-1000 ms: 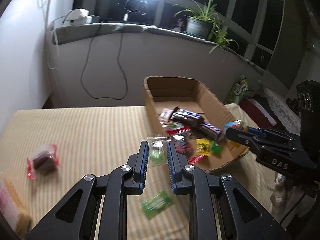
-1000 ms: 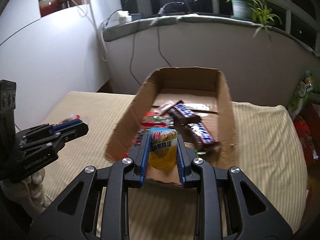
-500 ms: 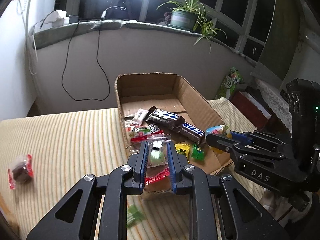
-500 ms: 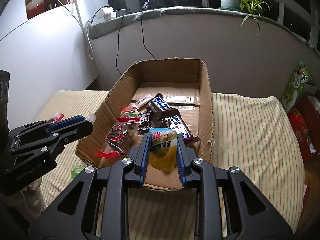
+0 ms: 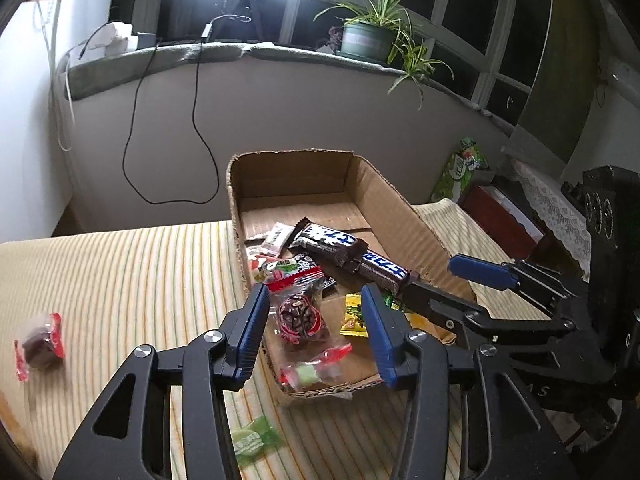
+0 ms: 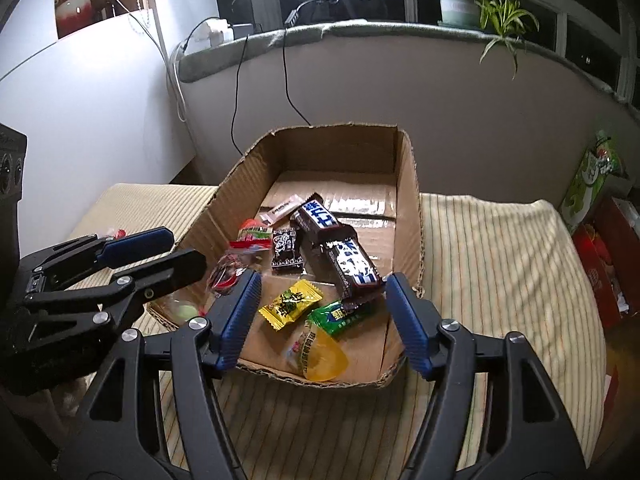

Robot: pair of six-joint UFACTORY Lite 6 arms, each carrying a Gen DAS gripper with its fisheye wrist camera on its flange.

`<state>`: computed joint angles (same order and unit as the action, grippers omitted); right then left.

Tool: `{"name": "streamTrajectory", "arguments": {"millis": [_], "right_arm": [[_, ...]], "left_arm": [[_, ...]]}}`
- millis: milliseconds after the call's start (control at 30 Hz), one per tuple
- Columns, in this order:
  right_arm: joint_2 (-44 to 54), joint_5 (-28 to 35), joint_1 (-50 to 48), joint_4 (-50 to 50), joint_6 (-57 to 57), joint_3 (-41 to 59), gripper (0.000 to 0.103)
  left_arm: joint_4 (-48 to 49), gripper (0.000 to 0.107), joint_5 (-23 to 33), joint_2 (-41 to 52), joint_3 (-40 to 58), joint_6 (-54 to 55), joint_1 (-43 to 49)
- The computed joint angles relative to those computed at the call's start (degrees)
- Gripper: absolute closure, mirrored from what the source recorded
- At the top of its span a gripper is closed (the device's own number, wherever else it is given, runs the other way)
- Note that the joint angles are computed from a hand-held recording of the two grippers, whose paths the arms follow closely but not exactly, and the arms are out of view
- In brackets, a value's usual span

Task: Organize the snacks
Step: 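Carry both candies over the box and open both grippers to drop them, then grasp the red-wrapped pastry with the left gripper while the right gripper grasps the green candy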

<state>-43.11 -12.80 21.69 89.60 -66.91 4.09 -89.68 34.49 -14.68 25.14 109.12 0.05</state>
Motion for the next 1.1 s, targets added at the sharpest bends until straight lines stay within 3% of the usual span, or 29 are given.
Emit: {"name": "streamTrajectory", "arguments": {"millis": [167,400,533,767,933,1100], "right_arm": [[-1.0,-3.42,4.07,5.51,-3.07,-0.09,0.026],[-1.94,-8.84,11.68,11.08,-4.13,-0.02,0.024],[-3.17,-12.16,17.2,13.95,-3.88,-0.12,0.023],[-5.51,-15.99,29.83,16.8,0.29,-0.53,0.02],[5.26,-14.37,40.24,5.14,18.71,1.35,0.02],[22.87,-12.75,44.74,-17.07,43.87,6.67,0.02]], "left_arm": [[2.06,0.061,1.85,-0.29,0.03,-1.01,3.26],[5.52,0.06,4.94,-1.42,-0.06,-2.39,8.49],[7.42,0.051,7.11,-1.65,-0.04,-2.31,12.62],[10.84,0.048,10.79,4.23,3.22,0.12,23.64],[12.94,0.048,12.11,10.51,7.03,2.35,31.11],[14.21,0.048,12.31,16.33,11.53,3.22,36.37]]}}
